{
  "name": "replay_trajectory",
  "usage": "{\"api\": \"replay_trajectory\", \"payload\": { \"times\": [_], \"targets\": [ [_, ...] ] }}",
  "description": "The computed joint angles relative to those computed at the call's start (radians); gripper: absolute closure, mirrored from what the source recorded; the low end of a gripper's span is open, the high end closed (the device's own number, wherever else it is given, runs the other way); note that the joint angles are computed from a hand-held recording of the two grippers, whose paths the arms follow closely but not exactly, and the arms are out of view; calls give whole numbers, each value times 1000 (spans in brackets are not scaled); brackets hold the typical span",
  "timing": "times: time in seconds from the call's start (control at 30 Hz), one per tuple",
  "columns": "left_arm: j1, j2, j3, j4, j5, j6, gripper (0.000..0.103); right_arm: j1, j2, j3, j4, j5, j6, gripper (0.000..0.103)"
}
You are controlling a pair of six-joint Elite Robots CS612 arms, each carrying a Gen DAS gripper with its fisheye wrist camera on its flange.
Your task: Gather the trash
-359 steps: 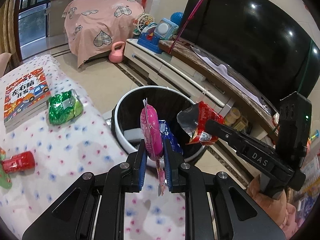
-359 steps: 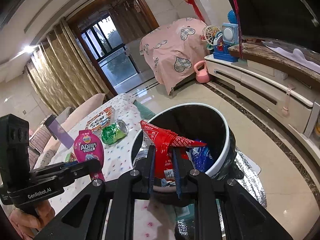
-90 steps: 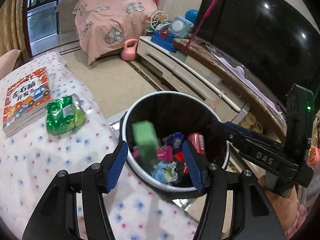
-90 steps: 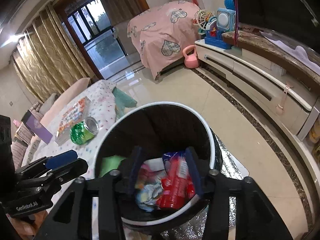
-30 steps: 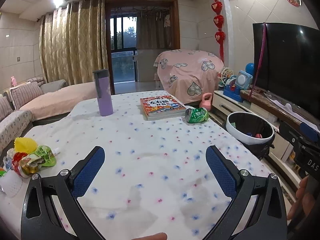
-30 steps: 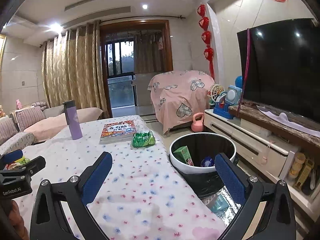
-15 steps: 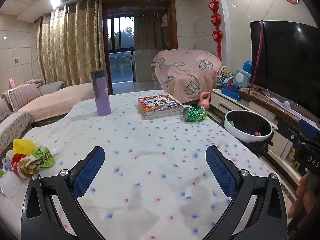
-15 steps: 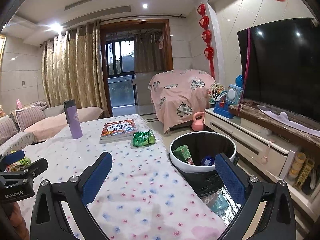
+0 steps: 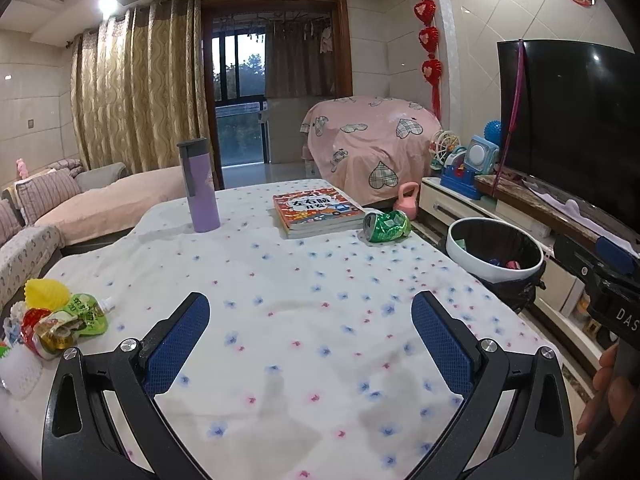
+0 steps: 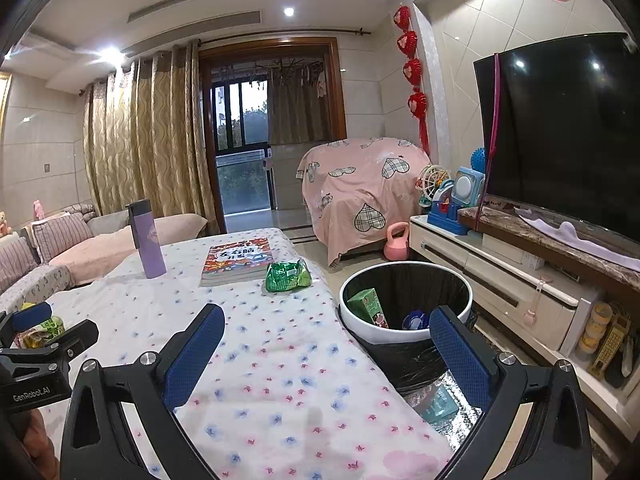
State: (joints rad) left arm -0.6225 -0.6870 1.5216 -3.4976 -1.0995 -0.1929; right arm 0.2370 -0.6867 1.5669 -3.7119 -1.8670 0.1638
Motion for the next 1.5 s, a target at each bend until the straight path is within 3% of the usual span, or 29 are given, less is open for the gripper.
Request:
{"api": "replay_trajectory", "payload": {
  "times": [1.5],
  "targets": [
    [1, 3, -5, 17, -6, -5, 0, 3, -2, 0, 8, 14, 10, 0]
  ]
}}
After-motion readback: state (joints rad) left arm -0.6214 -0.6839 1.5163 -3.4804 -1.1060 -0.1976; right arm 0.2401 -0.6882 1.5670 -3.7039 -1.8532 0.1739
